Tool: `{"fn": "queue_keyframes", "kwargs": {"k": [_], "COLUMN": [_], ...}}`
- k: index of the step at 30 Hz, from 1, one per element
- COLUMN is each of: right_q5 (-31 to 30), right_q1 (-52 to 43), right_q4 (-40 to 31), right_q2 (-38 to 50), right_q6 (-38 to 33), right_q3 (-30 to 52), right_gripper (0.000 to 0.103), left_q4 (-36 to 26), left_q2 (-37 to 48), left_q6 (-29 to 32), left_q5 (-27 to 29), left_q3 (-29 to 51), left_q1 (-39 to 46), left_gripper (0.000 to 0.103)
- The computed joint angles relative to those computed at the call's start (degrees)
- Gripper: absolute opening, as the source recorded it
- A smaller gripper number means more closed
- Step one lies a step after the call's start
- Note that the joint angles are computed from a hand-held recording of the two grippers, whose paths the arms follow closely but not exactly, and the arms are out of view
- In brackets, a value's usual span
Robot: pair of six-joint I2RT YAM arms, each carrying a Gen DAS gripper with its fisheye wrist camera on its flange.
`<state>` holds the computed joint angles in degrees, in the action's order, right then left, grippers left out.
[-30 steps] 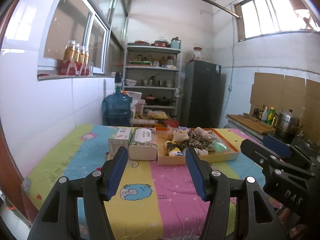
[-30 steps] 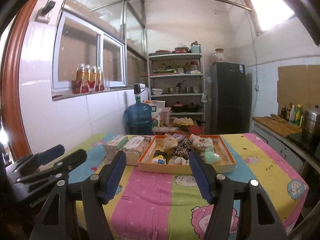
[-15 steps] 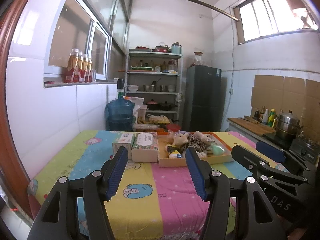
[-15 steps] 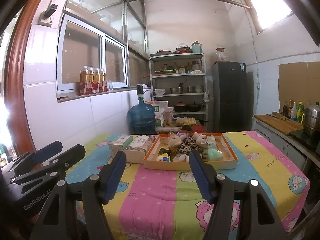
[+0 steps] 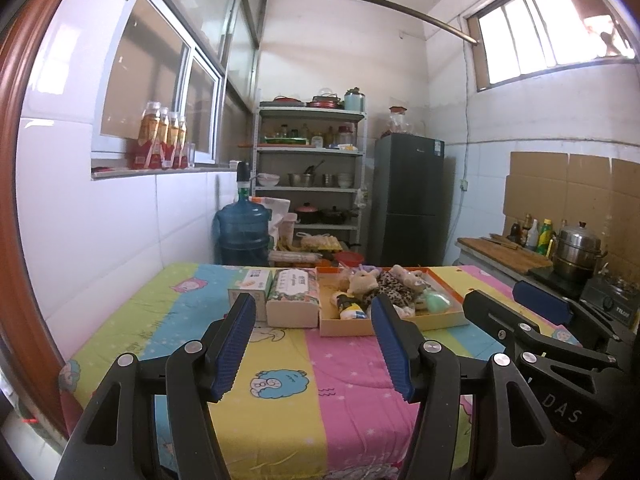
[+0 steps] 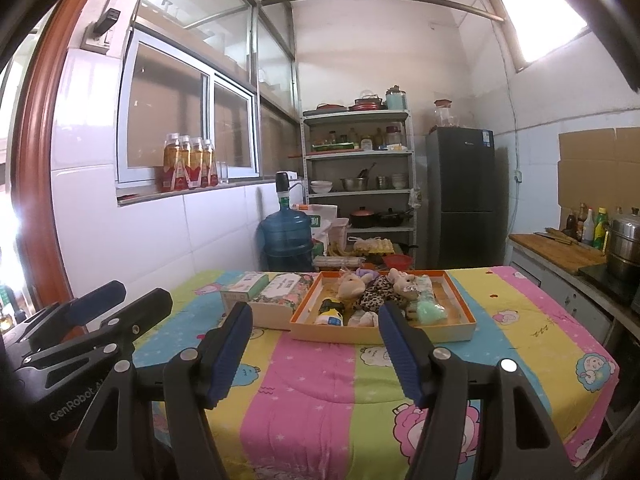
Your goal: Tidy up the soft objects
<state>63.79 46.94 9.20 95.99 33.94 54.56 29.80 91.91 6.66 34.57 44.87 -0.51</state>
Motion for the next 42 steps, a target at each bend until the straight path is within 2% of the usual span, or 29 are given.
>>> {"fn": "queue_keyframes", "kwargs": {"k": [42], "right_q5": [0.8], "right_q1": [0.5], "right_q4": [-0.5], "right_q2": [0.8], "right_q6": [-0.6], "right_q3": [1.6], "right_gripper": [0.065], "left_q4": [-0.5], "left_q2": [0.2], "left_q6": [0.4], "left_q5": [0.2], "left_q3": [0.5], "left_q1": [0.7], "left_gripper": [0.062]}}
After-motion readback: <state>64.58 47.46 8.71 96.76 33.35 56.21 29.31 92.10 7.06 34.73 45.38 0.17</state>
